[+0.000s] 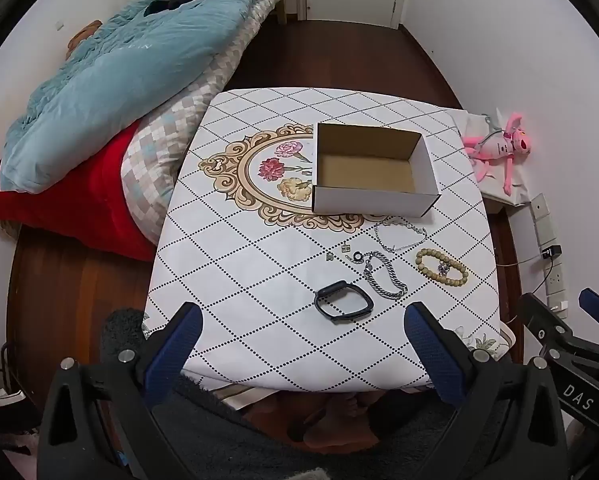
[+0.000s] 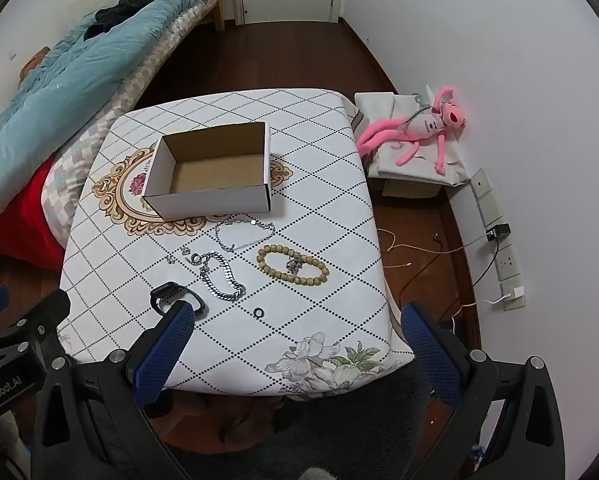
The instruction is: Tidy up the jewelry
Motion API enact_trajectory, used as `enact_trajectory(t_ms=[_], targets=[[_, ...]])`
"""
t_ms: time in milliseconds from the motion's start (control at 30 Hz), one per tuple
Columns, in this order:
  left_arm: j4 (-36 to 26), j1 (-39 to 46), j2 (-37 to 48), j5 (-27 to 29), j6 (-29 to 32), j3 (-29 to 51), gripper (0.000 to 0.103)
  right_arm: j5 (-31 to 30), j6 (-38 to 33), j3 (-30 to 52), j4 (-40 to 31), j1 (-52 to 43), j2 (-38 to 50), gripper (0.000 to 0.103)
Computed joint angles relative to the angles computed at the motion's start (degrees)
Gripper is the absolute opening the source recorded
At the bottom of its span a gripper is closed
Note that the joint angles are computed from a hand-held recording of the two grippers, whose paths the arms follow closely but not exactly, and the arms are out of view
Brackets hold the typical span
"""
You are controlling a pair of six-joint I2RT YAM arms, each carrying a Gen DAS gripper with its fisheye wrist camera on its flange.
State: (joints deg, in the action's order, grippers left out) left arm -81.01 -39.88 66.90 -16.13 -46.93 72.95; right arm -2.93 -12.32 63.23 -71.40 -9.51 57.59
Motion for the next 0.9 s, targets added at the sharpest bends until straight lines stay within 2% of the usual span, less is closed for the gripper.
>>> enact_trajectory(t_ms=[900], targets=[[-0.35,-0.67,0.35,-0.42,-0.59,0.40,0.103,0.82,1.31,-0.30,-0.17,1.64,-0.43,0.103]])
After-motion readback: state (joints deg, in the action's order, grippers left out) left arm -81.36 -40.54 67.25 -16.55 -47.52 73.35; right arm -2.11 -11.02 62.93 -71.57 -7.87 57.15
